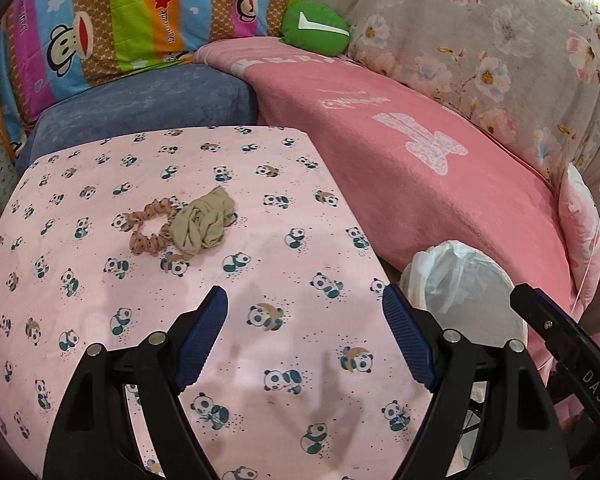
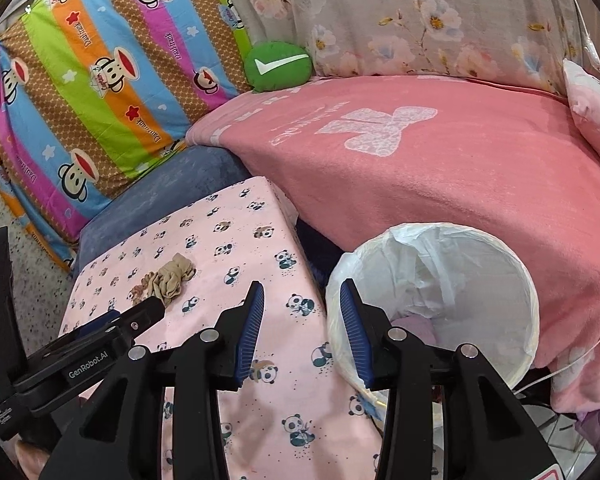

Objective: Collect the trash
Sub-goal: 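Move both open grippers back over the brown scrunchie and beige cloth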

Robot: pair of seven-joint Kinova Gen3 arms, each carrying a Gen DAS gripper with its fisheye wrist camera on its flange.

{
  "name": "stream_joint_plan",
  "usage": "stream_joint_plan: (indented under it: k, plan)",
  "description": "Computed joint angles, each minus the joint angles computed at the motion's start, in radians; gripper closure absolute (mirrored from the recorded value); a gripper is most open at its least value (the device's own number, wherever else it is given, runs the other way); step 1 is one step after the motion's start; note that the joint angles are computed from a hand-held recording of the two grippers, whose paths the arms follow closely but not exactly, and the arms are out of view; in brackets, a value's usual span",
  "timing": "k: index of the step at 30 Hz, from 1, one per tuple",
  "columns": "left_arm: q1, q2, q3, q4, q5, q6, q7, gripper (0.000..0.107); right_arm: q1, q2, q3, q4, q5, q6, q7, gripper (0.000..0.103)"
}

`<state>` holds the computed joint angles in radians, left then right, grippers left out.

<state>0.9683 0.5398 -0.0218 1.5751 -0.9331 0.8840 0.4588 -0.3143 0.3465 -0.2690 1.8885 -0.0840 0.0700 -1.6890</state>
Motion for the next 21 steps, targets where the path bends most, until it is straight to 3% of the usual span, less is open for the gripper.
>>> stream_joint_plan:
  k: [10,21]
  plan:
    - [-0.027,-0.085,0.01,0.186,-0.029,-0.02,0.177,0.032,-0.224,0.043,0.122,-0.079,0.044,0.063,-0.053,0.053]
    - [-0.168,-0.159,0.042,0.393,-0.066,-0.102,0.316,0.03,-0.342,0.199,0.123,-0.29,0.089,0.185,-0.079,0.038]
